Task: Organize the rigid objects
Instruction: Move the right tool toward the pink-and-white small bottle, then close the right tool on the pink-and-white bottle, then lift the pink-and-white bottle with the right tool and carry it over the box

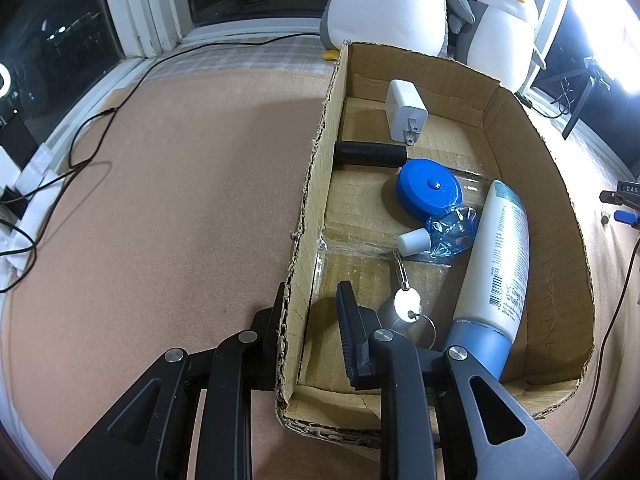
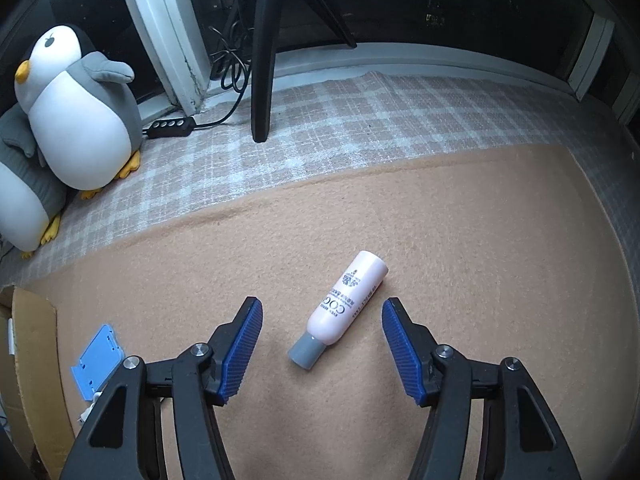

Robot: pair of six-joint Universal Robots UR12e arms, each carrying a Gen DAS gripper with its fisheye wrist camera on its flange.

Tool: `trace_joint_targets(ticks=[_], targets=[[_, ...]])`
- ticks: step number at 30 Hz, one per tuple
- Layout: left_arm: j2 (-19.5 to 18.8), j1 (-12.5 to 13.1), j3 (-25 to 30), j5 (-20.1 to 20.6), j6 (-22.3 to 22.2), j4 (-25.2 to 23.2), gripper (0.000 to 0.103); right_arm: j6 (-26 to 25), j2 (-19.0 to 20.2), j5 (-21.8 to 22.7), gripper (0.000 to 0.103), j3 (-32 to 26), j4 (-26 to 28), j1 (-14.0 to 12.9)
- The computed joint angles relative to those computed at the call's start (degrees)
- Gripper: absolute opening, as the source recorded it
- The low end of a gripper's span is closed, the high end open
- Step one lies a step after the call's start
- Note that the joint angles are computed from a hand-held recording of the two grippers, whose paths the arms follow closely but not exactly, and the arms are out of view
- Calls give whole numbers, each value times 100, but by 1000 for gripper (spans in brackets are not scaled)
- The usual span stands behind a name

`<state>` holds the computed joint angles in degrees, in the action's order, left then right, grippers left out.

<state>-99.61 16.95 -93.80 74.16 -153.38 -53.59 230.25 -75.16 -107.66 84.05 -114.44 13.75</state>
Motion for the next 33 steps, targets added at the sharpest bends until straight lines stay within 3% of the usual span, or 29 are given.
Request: trace_joint_targets(ticks=[17,33], targets=[[0,-4,0,7,-4,5,20,68,-33,160,19,47,266,-97],[-3,-10,1,13,-7,9,20,-413,-102,186,18,120,-176,222]])
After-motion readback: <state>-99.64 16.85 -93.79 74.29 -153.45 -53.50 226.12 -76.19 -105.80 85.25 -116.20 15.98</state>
